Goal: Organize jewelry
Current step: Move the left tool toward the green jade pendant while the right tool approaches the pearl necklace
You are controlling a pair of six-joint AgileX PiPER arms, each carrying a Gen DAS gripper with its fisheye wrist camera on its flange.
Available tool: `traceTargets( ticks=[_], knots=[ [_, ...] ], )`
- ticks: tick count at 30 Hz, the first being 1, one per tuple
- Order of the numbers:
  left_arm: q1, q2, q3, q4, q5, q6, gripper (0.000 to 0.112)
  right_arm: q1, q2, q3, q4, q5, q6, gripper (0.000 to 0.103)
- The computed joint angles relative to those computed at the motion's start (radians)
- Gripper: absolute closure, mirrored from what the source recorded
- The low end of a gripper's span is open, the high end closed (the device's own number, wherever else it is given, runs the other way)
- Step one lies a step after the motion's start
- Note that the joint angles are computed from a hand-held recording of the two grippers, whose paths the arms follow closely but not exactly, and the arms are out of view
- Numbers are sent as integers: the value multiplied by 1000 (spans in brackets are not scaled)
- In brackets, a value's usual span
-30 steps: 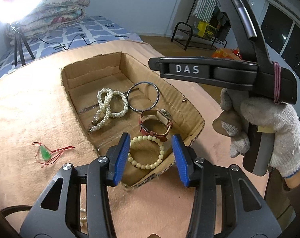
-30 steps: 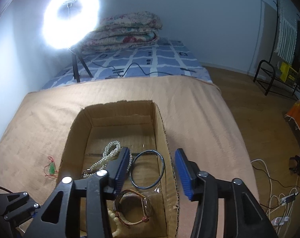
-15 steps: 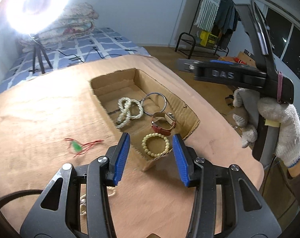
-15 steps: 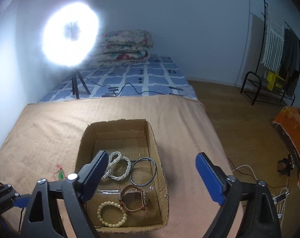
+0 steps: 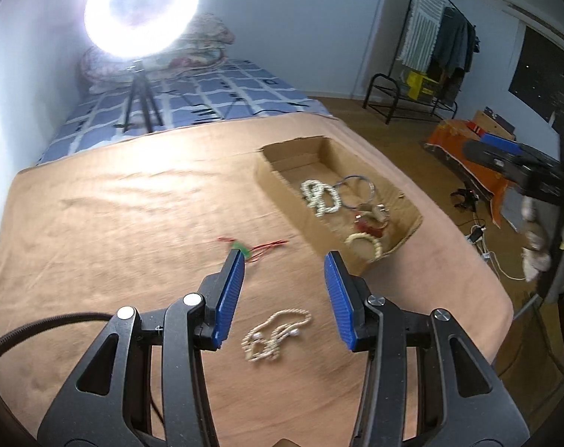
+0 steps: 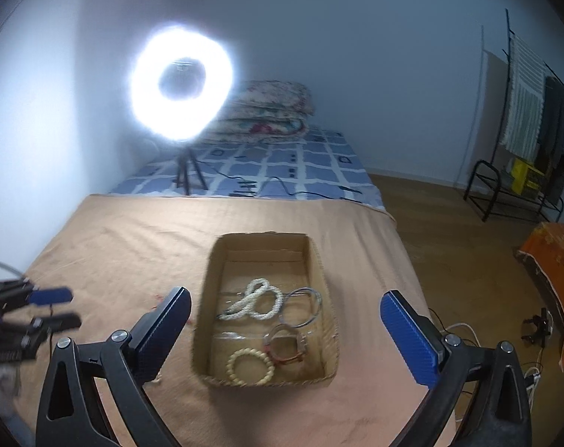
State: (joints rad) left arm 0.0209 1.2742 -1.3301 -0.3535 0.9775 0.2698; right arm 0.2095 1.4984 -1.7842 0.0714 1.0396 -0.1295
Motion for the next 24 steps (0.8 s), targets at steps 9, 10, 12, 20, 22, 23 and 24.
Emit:
traceTargets(
  ticks=[9,10,12,20,22,23,24],
  knots=[
    [227,-26,84,-115,70,191,67,103,-156,196,31,-31,-23,7],
    [241,-26,91,-121,72,204,67,116,-171,220,41,-33,-25,9],
    [274,-15,100,-139,79,230,67,127,-189,257,70,-33,-39,12],
    [316,62,96,-195,80,271,67,187,-187,373,183,-40,-101,32],
    [314,86,91,-207,78,276,67,196,-171,393,218,-35,-121,40],
    [311,101,90,-211,72,276,67,202,-159,399,236,-29,-135,43],
    [308,114,90,-215,66,278,67,205,-150,406,251,-21,-148,49]
  ],
)
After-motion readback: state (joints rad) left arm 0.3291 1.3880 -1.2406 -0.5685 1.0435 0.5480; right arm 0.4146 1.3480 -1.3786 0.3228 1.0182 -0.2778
